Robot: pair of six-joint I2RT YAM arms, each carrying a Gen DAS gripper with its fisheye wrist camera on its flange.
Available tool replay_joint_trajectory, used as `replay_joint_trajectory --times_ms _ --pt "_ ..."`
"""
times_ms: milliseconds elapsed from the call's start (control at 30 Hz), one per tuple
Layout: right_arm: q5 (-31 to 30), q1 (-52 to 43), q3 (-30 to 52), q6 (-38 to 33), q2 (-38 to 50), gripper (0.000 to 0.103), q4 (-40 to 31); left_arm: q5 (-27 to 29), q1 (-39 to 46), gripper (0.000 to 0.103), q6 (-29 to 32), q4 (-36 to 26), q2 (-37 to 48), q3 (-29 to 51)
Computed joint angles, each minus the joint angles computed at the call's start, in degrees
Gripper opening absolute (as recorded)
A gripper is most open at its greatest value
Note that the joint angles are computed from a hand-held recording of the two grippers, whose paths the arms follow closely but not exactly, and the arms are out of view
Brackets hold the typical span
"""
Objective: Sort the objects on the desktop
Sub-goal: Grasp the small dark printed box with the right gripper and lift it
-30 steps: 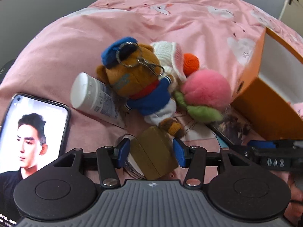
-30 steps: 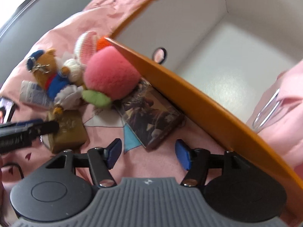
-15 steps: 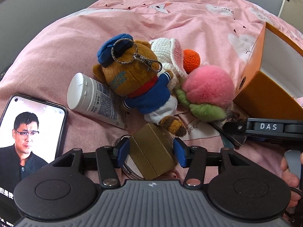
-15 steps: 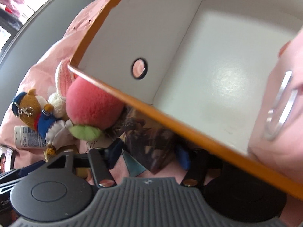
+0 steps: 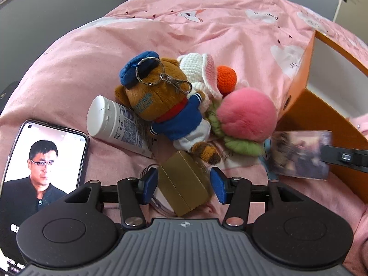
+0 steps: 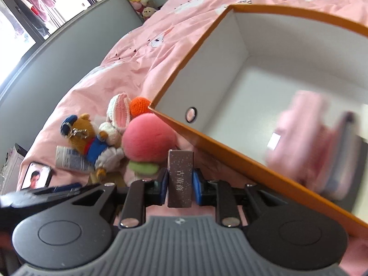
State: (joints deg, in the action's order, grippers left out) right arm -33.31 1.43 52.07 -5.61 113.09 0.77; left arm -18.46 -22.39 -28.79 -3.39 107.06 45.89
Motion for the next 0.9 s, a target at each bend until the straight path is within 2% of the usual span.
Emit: replay_joint_trajectory --times_ms 33,100,167,233,367,533,633,700,800,900 --pt "-0.8 -2.8 -0.7 -3.6 -2.8 0.025 -4.0 -0.9 -0.5 0.060 0.5 -0.7 -0.3 0.1" --pt "0.0 -5.5 -2.3 -6.3 -6.6 0.025 -6.9 -2.0 -1.0 0.060 0.5 -1.5 -0.8 0.0" --pt "3.4 -5.8 -2.8 -6.9 -7.6 0.025 -7.5 -2.1 -0.6 0.060 -0.5 -2.3 -0.3 1.1" --pt "4.4 -5.6 -2.0 -7.6 -5.9 0.025 -8.5 -1.8 -0.3 0.060 0.0 -3.6 -0.1 2.3" --pt "6.0 -4.9 -2.4 -9.1 -4.0 0.026 -5.5 -1.3 1.2 0.060 1.4 -1.5 -0.7 1.0" --pt "2.6 -5.1 -0.8 -9.3 0.0 0.030 -6.3 0.4 1.9 0.061 2.6 3.5 0.7 -1.2" --pt "3.9 -4.1 1.3 -7.0 2.5 0.028 -6.7 2.9 2.5 0.058 2.6 2.4 2.6 1.0" --pt "4.3 -3.6 1.3 -6.2 2.9 0.027 -5.9 2.1 1.4 0.058 2.4 1.3 4.1 3.2" --pt "4.1 -3.8 0.9 -7.2 2.3 0.027 -6.3 3.7 0.1 0.056 6.6 3.2 3.2 2.1" --pt "3.1 -4.9 -0.3 -8.1 1.9 0.026 -5.1 3.1 -0.2 0.056 6.0 4.9 3.8 1.2"
